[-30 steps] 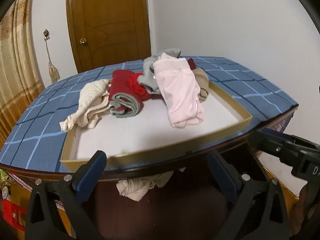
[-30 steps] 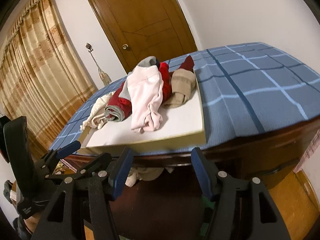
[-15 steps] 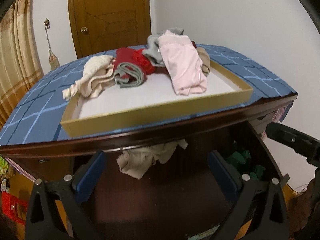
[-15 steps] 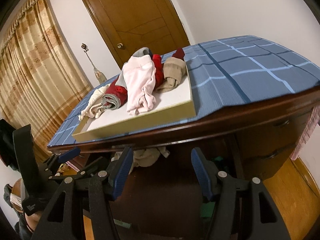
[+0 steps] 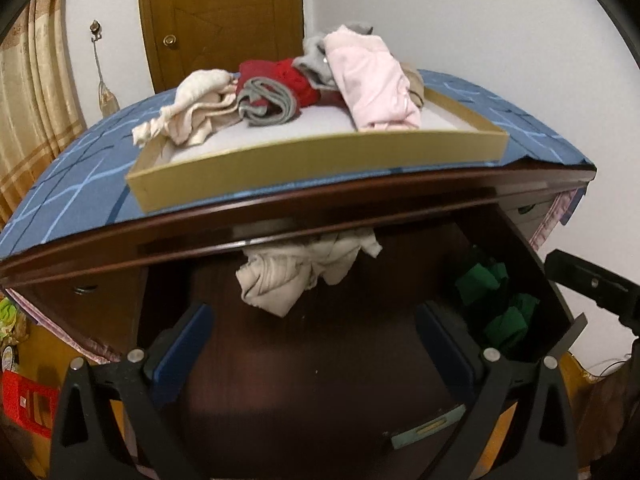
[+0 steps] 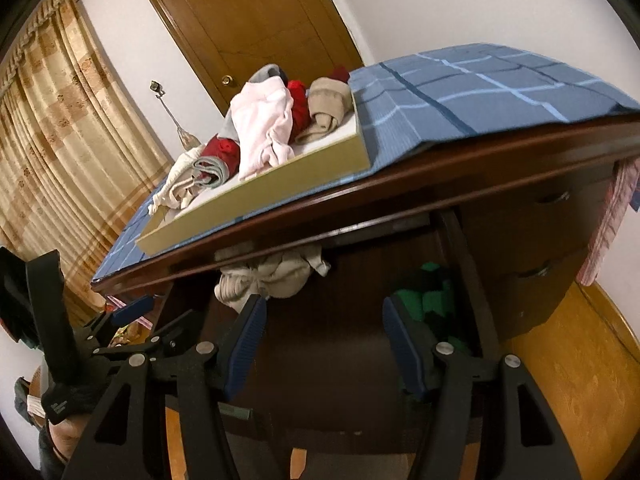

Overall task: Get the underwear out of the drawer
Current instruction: 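Move both tools back down toward the open drawer, then reach both tools into the drawer toward the white cloth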

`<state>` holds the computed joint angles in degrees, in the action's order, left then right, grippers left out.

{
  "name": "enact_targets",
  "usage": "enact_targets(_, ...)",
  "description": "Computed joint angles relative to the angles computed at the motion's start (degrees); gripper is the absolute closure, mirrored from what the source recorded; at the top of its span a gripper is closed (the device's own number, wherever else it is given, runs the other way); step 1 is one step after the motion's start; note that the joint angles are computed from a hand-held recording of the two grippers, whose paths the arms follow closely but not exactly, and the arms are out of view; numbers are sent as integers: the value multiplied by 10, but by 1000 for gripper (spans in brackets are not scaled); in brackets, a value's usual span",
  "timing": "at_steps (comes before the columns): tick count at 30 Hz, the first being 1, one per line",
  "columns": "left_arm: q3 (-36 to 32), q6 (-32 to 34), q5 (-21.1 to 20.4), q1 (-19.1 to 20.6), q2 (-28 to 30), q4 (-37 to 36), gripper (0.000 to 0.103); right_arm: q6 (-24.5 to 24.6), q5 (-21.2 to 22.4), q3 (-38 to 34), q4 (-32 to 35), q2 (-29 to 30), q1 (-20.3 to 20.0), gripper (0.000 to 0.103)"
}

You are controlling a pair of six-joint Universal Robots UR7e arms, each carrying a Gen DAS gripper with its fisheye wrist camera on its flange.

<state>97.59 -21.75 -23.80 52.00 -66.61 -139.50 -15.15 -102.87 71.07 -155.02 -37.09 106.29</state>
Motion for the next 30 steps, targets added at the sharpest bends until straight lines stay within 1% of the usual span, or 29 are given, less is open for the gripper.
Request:
enact_targets(11,18,-49,-18,4,-19,59,1,16,-24,30,6,-20,-9,40)
enact_targets(19,22,-105,-36,17,-33,127,1,-2,-76,44,16,-31,-9,40)
enact_targets(23,20,-119,-52,24,-35,151,1,0,-85,35,39,-29,-12,40)
enact_targets(25,18,-118,-56,26,-34,155,1,-2,-89,23,48,-21,-13,40)
enact_targets(28,13,-119,-65,30,-34,162,1,4,-82,-5,77,-6,-15,40)
enact_targets(30,10,-121,-65,32,-36,163,1,-3,-88,-21,93,6,-14,40)
